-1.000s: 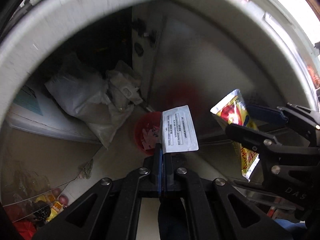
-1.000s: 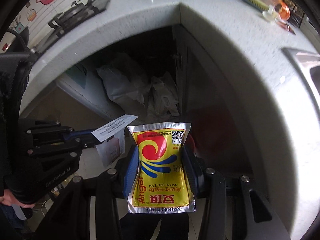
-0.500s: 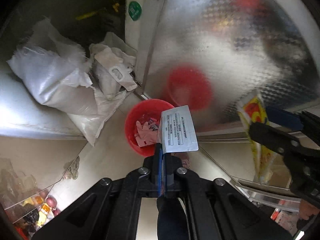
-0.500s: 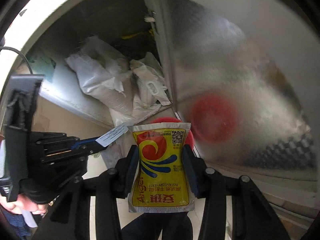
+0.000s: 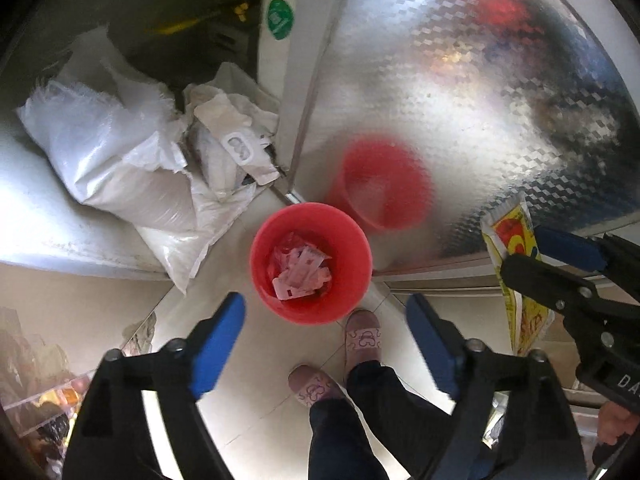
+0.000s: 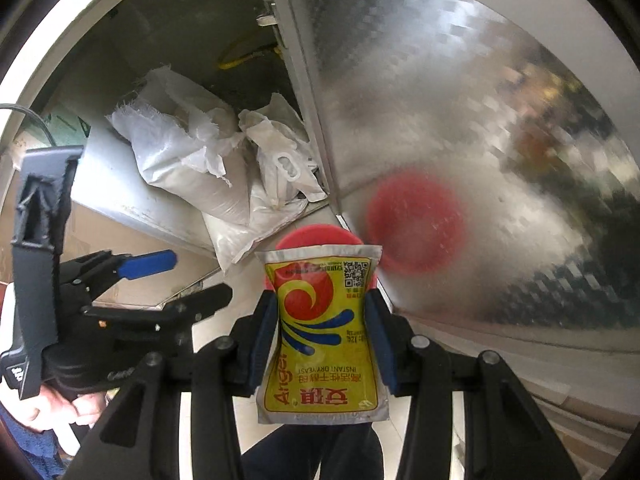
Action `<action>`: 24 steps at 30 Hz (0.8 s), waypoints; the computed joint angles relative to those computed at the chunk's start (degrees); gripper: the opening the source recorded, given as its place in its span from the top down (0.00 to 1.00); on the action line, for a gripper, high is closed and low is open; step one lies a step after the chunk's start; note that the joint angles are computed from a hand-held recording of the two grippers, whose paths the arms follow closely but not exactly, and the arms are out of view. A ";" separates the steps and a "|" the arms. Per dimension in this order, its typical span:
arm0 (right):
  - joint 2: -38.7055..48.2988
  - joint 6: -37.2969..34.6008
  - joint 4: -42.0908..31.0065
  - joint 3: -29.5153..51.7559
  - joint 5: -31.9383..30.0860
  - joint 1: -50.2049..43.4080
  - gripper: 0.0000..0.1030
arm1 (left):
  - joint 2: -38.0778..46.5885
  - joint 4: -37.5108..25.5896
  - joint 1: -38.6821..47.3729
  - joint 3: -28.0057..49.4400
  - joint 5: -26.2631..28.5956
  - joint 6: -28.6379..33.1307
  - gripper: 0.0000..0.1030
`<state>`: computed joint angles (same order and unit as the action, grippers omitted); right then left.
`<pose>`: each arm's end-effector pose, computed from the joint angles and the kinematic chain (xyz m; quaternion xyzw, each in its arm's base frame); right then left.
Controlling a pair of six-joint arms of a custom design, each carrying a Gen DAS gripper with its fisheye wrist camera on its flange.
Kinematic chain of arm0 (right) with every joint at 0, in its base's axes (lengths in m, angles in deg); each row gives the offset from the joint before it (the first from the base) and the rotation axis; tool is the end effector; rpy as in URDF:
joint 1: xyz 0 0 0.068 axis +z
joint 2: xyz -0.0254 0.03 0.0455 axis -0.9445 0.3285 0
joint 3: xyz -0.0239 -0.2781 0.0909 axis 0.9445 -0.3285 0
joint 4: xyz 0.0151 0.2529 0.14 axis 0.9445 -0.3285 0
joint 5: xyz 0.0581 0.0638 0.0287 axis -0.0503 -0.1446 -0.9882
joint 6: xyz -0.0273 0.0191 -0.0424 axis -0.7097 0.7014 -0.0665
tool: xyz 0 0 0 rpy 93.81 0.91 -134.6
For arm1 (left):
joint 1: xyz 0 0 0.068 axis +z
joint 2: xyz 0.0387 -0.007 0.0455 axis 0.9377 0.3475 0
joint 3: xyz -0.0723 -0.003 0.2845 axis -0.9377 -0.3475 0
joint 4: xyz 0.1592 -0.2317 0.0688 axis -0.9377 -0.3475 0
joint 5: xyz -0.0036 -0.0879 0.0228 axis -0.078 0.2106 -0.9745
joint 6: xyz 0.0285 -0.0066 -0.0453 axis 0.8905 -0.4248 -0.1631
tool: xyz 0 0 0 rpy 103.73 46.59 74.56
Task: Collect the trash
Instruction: 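Open the left tool over the red bucket while the right tool drops the yeast packet in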
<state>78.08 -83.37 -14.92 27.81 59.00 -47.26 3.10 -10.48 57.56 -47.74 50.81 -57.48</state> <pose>0.3165 0.1416 0.1937 -0.2270 0.9629 0.0703 0.1282 0.2611 -0.0609 0.1257 -0.0928 0.9842 -0.1028 0.1099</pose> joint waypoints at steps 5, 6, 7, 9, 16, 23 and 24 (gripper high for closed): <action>1.75 -1.68 0.61 0.77 -0.43 0.81 0.59 | 0.90 -1.83 -0.52 -0.21 -3.90 0.34 0.12; 2.43 -1.88 0.76 1.00 -0.39 1.11 0.59 | 1.52 -2.13 -0.48 -0.22 -4.56 0.49 0.12; 3.12 -2.02 0.96 1.19 -0.31 1.37 0.59 | 1.92 -2.20 -0.27 -0.39 -4.86 0.44 0.12; 4.14 -2.64 1.05 1.48 -0.29 1.69 0.59 | 3.15 -2.08 0.76 -0.65 -4.20 -0.10 0.12; 7.68 -3.22 1.79 2.58 -0.27 2.50 0.59 | 4.31 -0.82 3.42 -2.20 -3.30 -1.44 0.12; 10.53 -4.12 2.06 4.06 -0.10 3.44 0.59 | 3.90 -0.43 5.32 -2.89 -1.52 -2.41 0.12; 10.62 -4.26 2.12 4.18 0.14 3.57 0.58 | 3.84 -0.34 5.50 -3.04 -1.30 -2.52 0.12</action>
